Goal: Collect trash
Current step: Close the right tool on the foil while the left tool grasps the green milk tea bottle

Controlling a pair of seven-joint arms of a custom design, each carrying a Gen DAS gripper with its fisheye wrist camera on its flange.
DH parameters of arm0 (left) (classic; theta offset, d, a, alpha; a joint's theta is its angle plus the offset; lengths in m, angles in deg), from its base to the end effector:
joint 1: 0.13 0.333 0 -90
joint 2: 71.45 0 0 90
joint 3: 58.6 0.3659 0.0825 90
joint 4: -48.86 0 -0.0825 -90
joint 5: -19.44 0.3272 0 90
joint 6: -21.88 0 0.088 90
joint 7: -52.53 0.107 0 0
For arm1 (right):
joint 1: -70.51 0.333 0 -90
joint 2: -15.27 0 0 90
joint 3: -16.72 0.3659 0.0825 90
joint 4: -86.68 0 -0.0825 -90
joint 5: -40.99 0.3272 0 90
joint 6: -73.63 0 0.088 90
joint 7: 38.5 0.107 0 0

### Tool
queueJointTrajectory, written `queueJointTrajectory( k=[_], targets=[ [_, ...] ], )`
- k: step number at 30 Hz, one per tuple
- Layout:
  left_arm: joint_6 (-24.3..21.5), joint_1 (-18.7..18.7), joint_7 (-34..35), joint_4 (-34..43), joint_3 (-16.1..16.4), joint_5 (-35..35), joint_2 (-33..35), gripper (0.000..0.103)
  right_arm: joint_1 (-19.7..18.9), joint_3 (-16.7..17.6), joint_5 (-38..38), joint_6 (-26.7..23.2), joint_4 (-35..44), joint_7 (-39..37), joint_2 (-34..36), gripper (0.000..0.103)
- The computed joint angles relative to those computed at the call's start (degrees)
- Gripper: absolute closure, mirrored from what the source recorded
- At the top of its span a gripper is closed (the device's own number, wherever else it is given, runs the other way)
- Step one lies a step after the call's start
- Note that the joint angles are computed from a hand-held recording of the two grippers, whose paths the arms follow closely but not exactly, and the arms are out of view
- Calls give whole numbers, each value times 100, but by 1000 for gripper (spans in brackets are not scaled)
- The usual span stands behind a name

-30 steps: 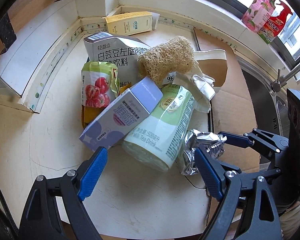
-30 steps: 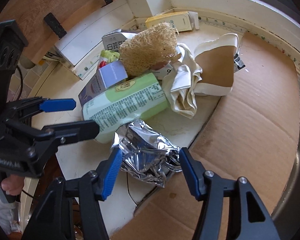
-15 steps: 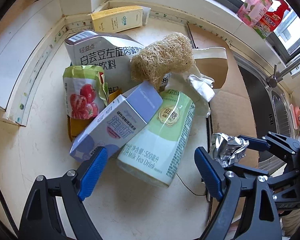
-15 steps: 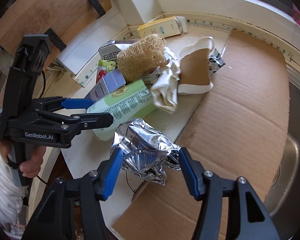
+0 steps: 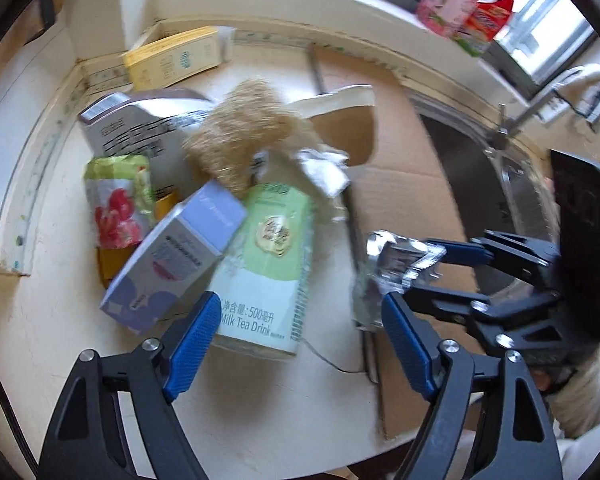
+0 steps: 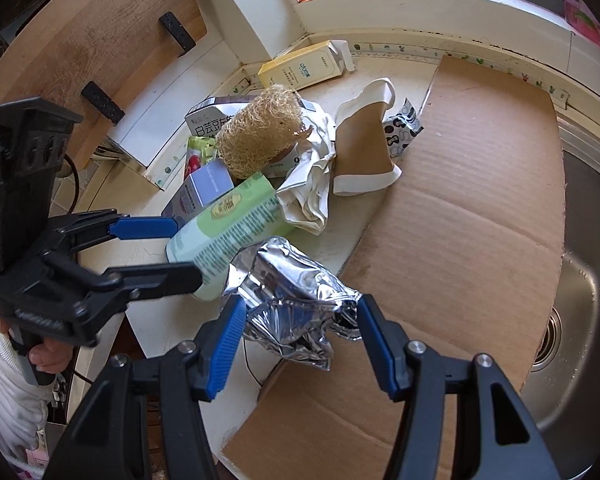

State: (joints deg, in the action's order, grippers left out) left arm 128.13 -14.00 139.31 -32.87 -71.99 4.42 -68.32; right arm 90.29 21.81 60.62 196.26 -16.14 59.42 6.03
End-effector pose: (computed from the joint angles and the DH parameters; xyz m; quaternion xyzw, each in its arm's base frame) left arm 0.4741 -0.2610 0.7415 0.5414 -0.8088 0.2279 0.0266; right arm 0.4307 0.2209 0.7204 -0.7366 0.6101 0.0177 0.2914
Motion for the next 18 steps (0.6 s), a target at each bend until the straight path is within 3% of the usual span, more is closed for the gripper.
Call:
queueJointTrajectory(
  k=[3, 8, 9, 11, 15, 18],
  targets=[
    [49, -70, 158, 56, -51, 201, -10, 23, -12, -4, -7, 34, -5, 23, 0, 45],
    [-461, -251, -75, 523, -108, 758, 392, 23, -21, 25, -151, 3, 9, 98, 14, 45],
    [-540, -291, -110, 579, -112, 872, 463, 23, -21, 28, -175, -8, 11, 119, 14, 47],
    [-658, -397, -225, 676, -117, 1189, 578, 23, -20, 16, -190, -99, 50, 127, 41, 81],
    [-801, -428, -363, 786, -86, 1238, 734, 38, -32, -34, 104, -88, -40, 69, 19, 83],
    [-698, -400, -421, 660, -64, 1206, 662, 39, -31, -4, 15, -73, -42, 98, 19, 84]
  ],
)
